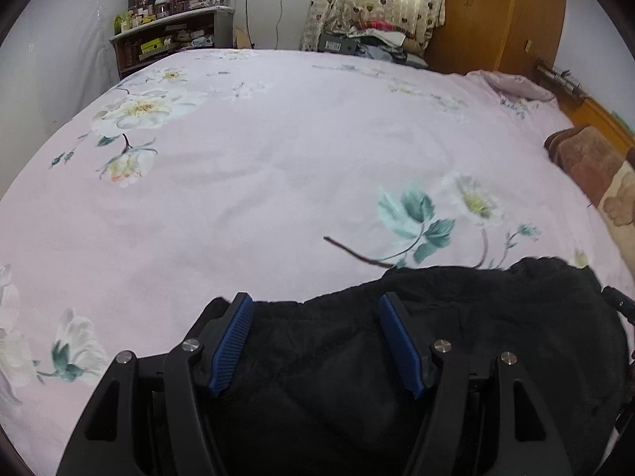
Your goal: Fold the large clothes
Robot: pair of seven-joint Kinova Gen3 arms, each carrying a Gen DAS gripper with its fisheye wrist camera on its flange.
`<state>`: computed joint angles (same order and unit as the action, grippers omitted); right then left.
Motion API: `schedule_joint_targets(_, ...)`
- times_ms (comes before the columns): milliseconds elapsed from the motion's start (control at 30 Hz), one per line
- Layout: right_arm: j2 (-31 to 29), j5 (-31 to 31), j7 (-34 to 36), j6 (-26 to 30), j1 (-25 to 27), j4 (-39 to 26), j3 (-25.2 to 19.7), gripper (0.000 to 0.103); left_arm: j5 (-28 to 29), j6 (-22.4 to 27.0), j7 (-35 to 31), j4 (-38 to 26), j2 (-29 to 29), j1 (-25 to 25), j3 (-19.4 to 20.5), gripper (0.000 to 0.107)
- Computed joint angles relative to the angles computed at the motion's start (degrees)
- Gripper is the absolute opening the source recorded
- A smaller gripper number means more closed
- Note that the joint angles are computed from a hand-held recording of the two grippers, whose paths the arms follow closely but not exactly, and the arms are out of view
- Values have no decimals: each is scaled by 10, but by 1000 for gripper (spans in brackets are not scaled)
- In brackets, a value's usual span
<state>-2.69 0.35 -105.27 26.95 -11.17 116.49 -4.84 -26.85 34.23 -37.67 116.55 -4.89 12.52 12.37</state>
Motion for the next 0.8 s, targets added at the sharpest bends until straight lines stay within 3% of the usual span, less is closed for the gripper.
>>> schedule_joint_targets(67,-39,-17,22,5,2,13,6,65,24,-13,-20,18,-49,1,-6,68)
schedule_joint_targets(167,-81,-34,45,7,5,40,15,50,31,-32,-15,57,-111,-17,11,68)
schedule_joint_targets(267,-68,-39,55,6,10,59,19,39,56,-28,-28,74,-103,-38,23,69)
schedule_joint_targets(333,-58,-33,53,-17,16,74,15,34,40,-48,-5,91,-95,-69,52,69)
schedule_joint_targets(433,-47,5,13,-34,29,81,-12,34,5,-48,40,90,-84,-101,93,69)
schedule_joint_targets(500,-41,7,16,-37,22,82,-6,33,-21,-50,63,92,-75,-107,107,69)
schedule_joint_targets(633,-38,-21,45,-51,14,92,11,33,-40,-73,84,111,-79,-102,97,70)
schedule_joint_targets(733,-35,23,-1,-54,26,94,-15,33,-54,-59,99,105,-75,-103,109,70)
schedule_joint_targets(800,-33,51,-26,-41,27,86,-24,33,-53,-23,94,85,-66,-90,108,70)
